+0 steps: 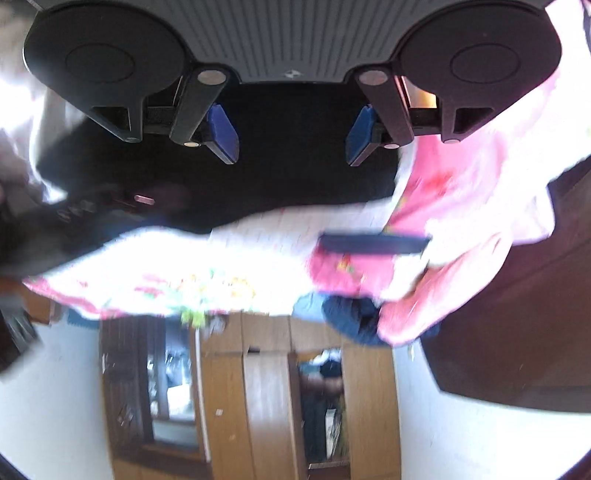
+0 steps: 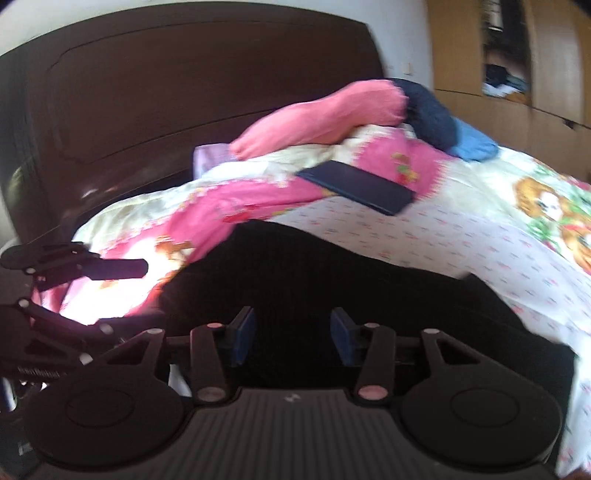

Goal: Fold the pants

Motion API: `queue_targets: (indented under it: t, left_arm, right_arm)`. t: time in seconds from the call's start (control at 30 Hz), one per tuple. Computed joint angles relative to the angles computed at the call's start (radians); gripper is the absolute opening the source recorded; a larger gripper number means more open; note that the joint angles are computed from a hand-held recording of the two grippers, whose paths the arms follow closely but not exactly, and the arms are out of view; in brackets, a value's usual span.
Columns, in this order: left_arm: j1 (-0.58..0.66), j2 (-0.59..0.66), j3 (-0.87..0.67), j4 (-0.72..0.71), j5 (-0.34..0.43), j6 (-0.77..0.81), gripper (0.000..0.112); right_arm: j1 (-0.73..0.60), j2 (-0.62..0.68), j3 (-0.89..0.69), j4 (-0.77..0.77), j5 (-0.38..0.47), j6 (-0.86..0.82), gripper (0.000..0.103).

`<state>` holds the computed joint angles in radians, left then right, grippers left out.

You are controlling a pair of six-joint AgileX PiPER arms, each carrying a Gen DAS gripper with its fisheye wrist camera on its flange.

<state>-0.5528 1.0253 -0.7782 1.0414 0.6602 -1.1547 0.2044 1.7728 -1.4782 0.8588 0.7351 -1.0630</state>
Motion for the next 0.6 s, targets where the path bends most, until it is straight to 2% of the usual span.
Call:
queue_targets:
  t: [0.07,0.13,0.17,0.2,0.23,0.3,0.33,0.37,0.47,0.5,0.57,0.6]
  left_arm:
    - [0.039,0.085,-0.037,0.071,-0.09,-0.069,0.077]
    - [0.074,0.183,-0.086,0.11,-0.158,-0.118,0.078]
    - [0.091,0.235,-0.117,0.084,-0.173,-0.095,0.078]
    - [0.11,0.299,-0.156,0.018,-0.167,-0.033,0.078]
    - [0.129,0.353,-0.191,-0.07,-0.15,0.052,0.078]
    - [0.174,0.428,-0.189,-0.166,-0.173,0.154,0.078]
    - [0.166,0.431,-0.165,-0.159,-0.171,0.145,0.078]
    - [0.126,0.422,-0.15,-0.118,-0.141,0.096,0.078]
    - [0.048,0.395,-0.189,-0.102,-0.046,0.108,0.078]
    - [0.036,0.387,-0.199,-0.097,-0.041,0.107,0.078]
    - [0.022,0.385,-0.214,-0.099,-0.046,0.112,0.079]
    - [0.022,0.398,-0.228,-0.141,-0.043,0.159,0.082]
  right_arm:
    - [-0.06,0.014,-0.011,-0.083,-0.059,0.108,0.046]
    - [-0.121,0.063,-0.054,-0.148,-0.08,0.199,0.046]
    - [-0.137,0.081,-0.059,-0.19,-0.115,0.257,0.046]
    - [-0.158,0.11,-0.081,-0.221,-0.114,0.315,0.048]
    - [-0.189,0.15,-0.116,-0.217,-0.076,0.355,0.048]
    - [-0.261,0.216,-0.163,-0.123,0.02,0.375,0.048]
    - [-0.293,0.235,-0.164,-0.051,0.061,0.336,0.049]
    - [-0.314,0.25,-0.172,-0.013,0.087,0.306,0.049]
    - [-0.366,0.299,-0.231,0.047,0.178,0.285,0.047]
    - [-0.379,0.311,-0.252,0.047,0.201,0.296,0.043]
    - [-0.411,0.334,-0.281,0.089,0.256,0.308,0.046]
    - [-0.427,0.371,-0.33,0.113,0.33,0.343,0.046]
